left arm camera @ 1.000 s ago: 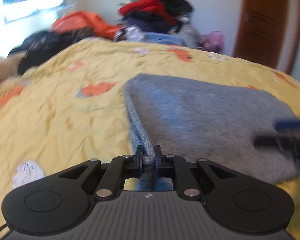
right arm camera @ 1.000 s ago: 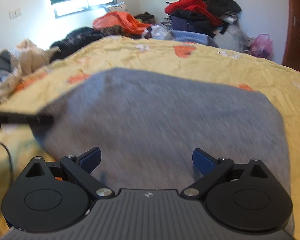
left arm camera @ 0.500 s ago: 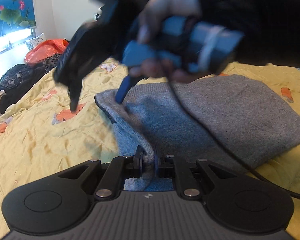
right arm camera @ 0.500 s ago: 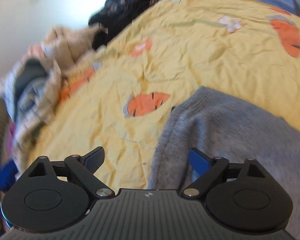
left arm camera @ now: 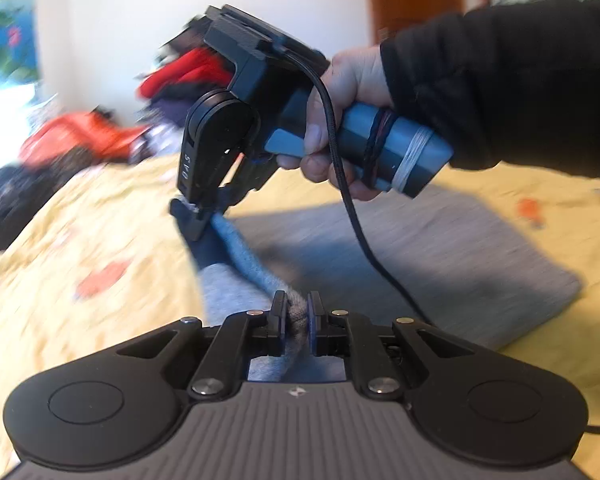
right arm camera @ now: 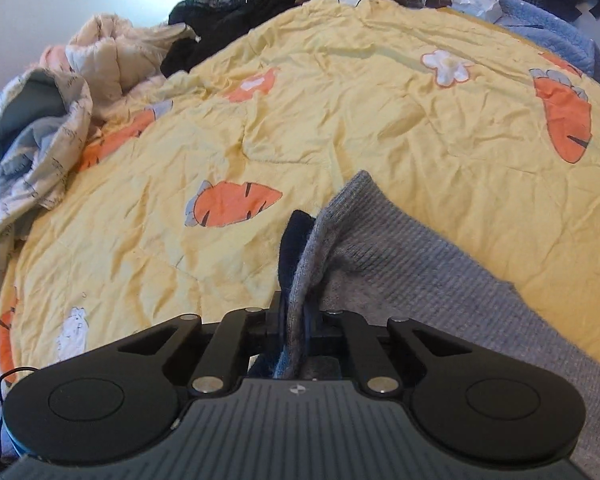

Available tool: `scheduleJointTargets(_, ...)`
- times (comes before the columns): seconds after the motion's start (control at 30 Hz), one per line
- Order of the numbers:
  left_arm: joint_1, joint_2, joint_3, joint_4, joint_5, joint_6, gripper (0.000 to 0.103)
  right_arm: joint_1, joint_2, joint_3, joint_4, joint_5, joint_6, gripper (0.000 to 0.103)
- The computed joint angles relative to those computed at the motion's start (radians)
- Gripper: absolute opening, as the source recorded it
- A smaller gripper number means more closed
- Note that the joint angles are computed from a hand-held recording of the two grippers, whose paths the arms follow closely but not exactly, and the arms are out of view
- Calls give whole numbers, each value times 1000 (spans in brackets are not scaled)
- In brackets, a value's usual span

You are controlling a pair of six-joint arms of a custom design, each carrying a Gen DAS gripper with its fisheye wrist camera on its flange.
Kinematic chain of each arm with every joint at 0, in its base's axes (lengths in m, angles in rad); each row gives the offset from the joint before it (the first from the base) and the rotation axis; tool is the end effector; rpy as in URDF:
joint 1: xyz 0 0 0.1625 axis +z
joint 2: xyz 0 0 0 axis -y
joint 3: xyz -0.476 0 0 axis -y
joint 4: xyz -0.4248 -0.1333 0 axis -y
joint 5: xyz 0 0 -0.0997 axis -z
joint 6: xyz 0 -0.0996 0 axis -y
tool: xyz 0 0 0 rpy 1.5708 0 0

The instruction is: Fold small clothes

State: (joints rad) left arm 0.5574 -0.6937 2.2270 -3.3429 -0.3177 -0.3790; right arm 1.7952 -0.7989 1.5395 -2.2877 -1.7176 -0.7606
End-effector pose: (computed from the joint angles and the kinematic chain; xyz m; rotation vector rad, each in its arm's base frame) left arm -0.2920 -0.4506 0.0357 0.4701 2.0024 -1.1399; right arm 0.2811 -0.6978 0.1161 1.4231 -2.6465 -0.0929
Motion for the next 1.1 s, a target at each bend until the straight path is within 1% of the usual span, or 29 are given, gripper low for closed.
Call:
scheduleJointTargets(0.03, 0, 22, -26, -55, -21, 71, 10, -14, -19, -6, 14, 21, -6, 15)
scheduleJointTargets(0.1, 4, 65, -83, -117, -68, 182, 10, -47, -63, -21, 38, 58, -25, 15)
scheduleJointTargets(0.2, 12, 128, -172, -158, -146, 301, 10, -103, -126, -34, 61, 91, -37, 15)
scheduleJointTargets(0.27, 14, 161, -230, -123, -204, 325, 10, -144, -167, -33, 63, 96, -51, 15)
scheduleJointTargets(0.37, 26, 216, -317, -85, -315, 372, 8, -217, -215, -36, 65, 102, -59, 15)
scheduleJointTargets(0.4, 31, 235, -347, -50, -337, 371, 8, -241, -225, -38, 62, 102, -54, 15)
scheduleJointTargets(0.43, 36, 249, -375, 4, -352, 352, 8, -264, -232, -39, 53, 97, -46, 9)
scheduleJointTargets(0.47, 41, 260, -399, 57, -371, 327, 8, -286, -237, -40, 43, 95, -35, 8)
scheduleJointTargets(0.53, 45, 272, -429, 129, -402, 296, 8, -329, -246, -39, 31, 114, -11, 8)
scheduleJointTargets(0.6, 36, 275, -420, 88, -417, 338, 8, -365, -253, -32, 23, 151, 7, 9)
scheduleJointTargets(0.63, 27, 274, -403, 40, -408, 381, 8, -383, -256, -35, 34, 191, 30, 14)
scheduleJointTargets(0.67, 16, 274, -382, -17, -388, 429, 9, -399, -258, -42, 56, 234, 70, 19)
scheduleJointTargets(0.7, 3, 282, -366, -78, -351, 483, 9, -411, -255, -53, 87, 276, 111, 27)
scheduleJointTargets(0.73, -12, 288, -349, -123, -307, 533, 10, -422, -253, -64, 125, 325, 137, 44)
scheduleJointTargets(0.77, -20, 290, -338, -151, -266, 580, 10, -431, -251, -71, 157, 378, 140, 53)
scheduleJointTargets(0.8, -30, 289, -317, -177, -230, 621, 12, -437, -248, -73, 174, 419, 135, 65)
scheduleJointTargets(0.83, -40, 291, -298, -201, -187, 670, 14, -438, -240, -81, 194, 445, 132, 69)
scheduleJointTargets(0.87, -52, 300, -280, -227, -132, 735, 19, -431, -229, -89, 205, 450, 136, 69)
scheduleJointTargets(0.9, -61, 316, -272, -253, -76, 803, 36, -425, -216, -99, 210, 446, 136, 69)
scheduleJointTargets(0.93, -74, 339, -273, -279, -10, 876, 50, -418, -204, -102, 203, 434, 135, 69)
scheduleJointTargets(0.97, -77, 356, -272, -321, 22, 948, 76, -412, -193, -104, 191, 416, 138, 69)
scheduleJointTargets(1.0, -80, 368, -268, -364, 34, 1013, 86, -407, -181, -107, 180, 397, 147, 69)
scheduleJointTargets(1.03, -79, 375, -273, -387, 36, 1070, 86, -404, -171, -111, 175, 380, 157, 69)
scheduleJointTargets(1.07, -82, 376, -271, -381, 29, 1086, 86, -402, -163, -112, 171, 372, 161, 69)
scheduleJointTargets(1.1, -82, 375, -269, -366, 19, 1078, 86, -401, -157, -111, 169, 370, 163, 69)
